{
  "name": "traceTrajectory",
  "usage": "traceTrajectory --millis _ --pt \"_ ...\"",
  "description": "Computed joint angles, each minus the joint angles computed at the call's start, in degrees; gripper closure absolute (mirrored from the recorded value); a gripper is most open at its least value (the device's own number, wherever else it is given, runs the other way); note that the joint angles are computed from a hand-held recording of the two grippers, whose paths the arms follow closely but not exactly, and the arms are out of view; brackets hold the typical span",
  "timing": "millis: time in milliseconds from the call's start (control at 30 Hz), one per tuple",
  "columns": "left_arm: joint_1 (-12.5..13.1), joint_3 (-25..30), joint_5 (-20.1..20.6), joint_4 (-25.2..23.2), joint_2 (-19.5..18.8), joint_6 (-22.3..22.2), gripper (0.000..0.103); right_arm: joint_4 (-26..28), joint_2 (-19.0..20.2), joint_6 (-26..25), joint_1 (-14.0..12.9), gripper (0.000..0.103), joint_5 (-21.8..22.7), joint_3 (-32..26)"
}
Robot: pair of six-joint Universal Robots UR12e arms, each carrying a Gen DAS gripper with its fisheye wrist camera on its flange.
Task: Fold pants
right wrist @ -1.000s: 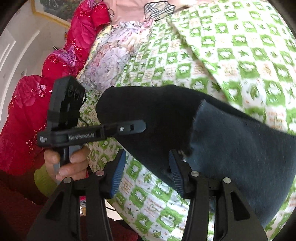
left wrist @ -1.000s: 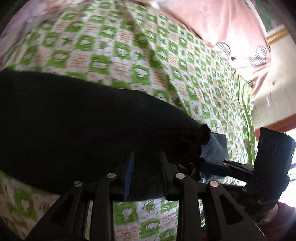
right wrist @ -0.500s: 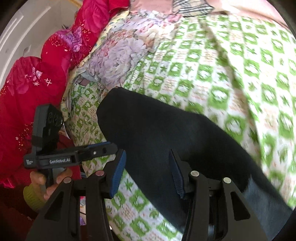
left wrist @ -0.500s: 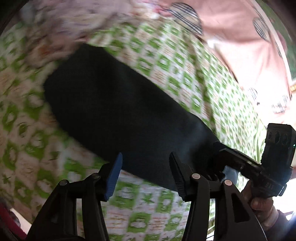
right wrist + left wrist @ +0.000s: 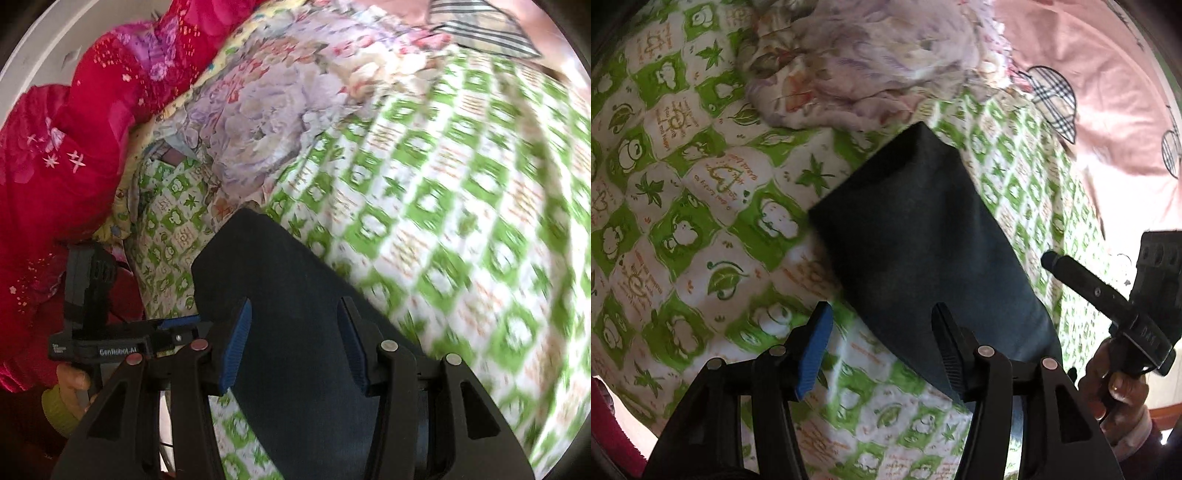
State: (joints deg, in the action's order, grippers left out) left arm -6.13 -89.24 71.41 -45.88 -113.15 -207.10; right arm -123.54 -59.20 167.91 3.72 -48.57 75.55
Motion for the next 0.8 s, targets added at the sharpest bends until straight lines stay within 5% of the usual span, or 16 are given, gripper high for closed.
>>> traceTrajectory --millis 633,700,800 --pt "0.6 2.4 -0.8 -0.5 -3.3 -3.2 0.049 20.1 11.6 -20.3 5.5 0.054 -7.0 -19.5" --pt "0.2 3.3 0.6 -0.8 -3.7 -2.7 0.051 19.4 11.6 -20.0 5.5 0.065 -6.5 -19.2" --pt "-0.2 4.0 2.0 -0.7 -4.0 -0.8 0.068 18.2 10.9 -19.6 5.4 0.075 -5.8 -18.0"
